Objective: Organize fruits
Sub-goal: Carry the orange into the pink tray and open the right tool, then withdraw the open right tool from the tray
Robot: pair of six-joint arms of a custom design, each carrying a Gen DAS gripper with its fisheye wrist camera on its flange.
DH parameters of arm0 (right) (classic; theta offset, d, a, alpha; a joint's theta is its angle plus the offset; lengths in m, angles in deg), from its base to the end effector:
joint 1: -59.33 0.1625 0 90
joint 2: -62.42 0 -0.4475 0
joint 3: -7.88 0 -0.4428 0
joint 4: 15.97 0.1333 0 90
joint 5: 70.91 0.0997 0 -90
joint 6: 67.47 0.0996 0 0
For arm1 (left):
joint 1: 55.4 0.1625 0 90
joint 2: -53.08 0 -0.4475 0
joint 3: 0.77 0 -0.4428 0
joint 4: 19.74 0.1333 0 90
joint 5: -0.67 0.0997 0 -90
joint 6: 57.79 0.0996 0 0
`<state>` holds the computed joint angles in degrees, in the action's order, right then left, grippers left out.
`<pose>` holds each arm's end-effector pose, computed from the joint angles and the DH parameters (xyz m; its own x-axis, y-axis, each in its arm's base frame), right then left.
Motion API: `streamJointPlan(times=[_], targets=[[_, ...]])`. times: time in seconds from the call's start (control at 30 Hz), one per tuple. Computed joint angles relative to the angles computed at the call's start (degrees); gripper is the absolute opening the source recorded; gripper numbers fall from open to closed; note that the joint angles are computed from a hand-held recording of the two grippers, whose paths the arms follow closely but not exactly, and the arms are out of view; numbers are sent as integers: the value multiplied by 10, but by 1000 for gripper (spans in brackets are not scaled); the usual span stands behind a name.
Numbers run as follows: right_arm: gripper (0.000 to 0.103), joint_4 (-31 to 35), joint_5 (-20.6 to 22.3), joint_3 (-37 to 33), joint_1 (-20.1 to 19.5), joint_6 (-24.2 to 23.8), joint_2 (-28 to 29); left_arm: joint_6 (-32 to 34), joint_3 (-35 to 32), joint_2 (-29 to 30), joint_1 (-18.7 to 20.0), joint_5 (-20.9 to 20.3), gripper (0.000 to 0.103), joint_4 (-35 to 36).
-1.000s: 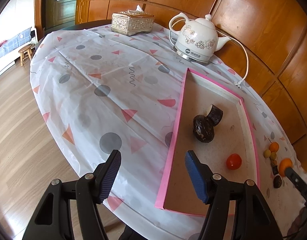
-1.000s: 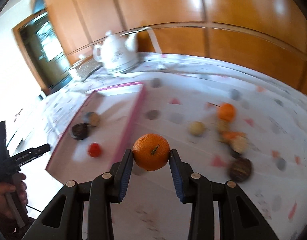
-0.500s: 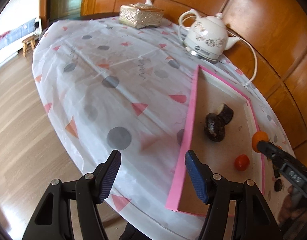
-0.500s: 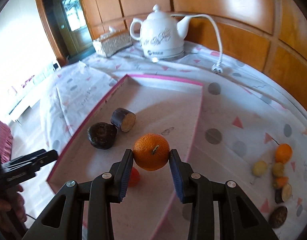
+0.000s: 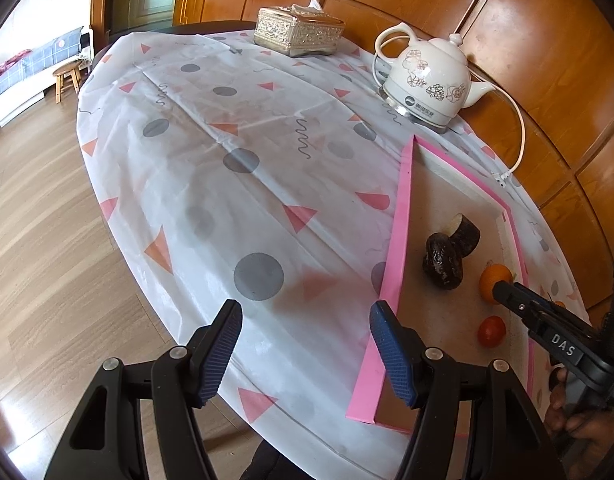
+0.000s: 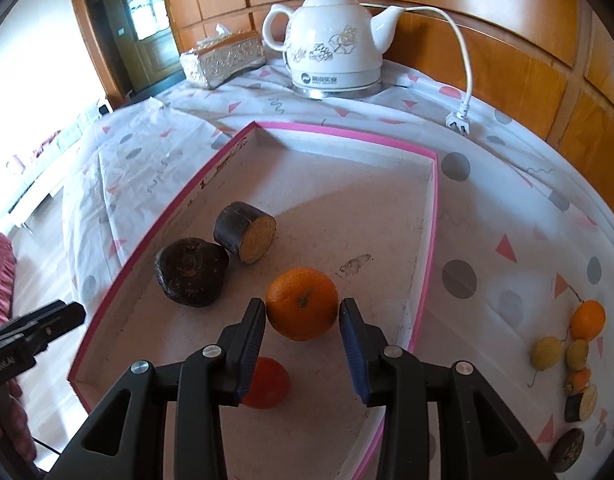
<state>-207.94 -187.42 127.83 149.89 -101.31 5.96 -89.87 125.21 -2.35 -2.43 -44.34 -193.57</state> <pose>0.0945 -0.5775 0.1315 -0.7412 -0.2125 0.6367 -0.5062 0.8000 -0.3222 -0.1473 -0.5335 0.0678 -0.8726 -0.1616 -0.4610 0.1448 0.8157 -0.5601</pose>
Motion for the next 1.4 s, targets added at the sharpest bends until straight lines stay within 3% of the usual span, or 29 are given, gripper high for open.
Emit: streamJointPlan(times=[0.3, 0.6, 0.83, 1.17, 1.4], targets=[[44, -62, 19, 49, 3, 13, -39, 9, 4, -1, -11, 5, 67, -14], [50, -169, 4, 120, -16, 1, -87, 31, 6, -1, -24, 0, 67, -24], [50, -234, -13, 177, -68, 25, -143, 41, 4, 3, -31, -4, 67, -24], [51, -305, -51, 232, -184, 81, -224, 53, -1, 9, -40, -4, 67, -16], [51, -351, -81, 242, -240, 115, -246, 81, -12, 19, -52, -16, 67, -13]])
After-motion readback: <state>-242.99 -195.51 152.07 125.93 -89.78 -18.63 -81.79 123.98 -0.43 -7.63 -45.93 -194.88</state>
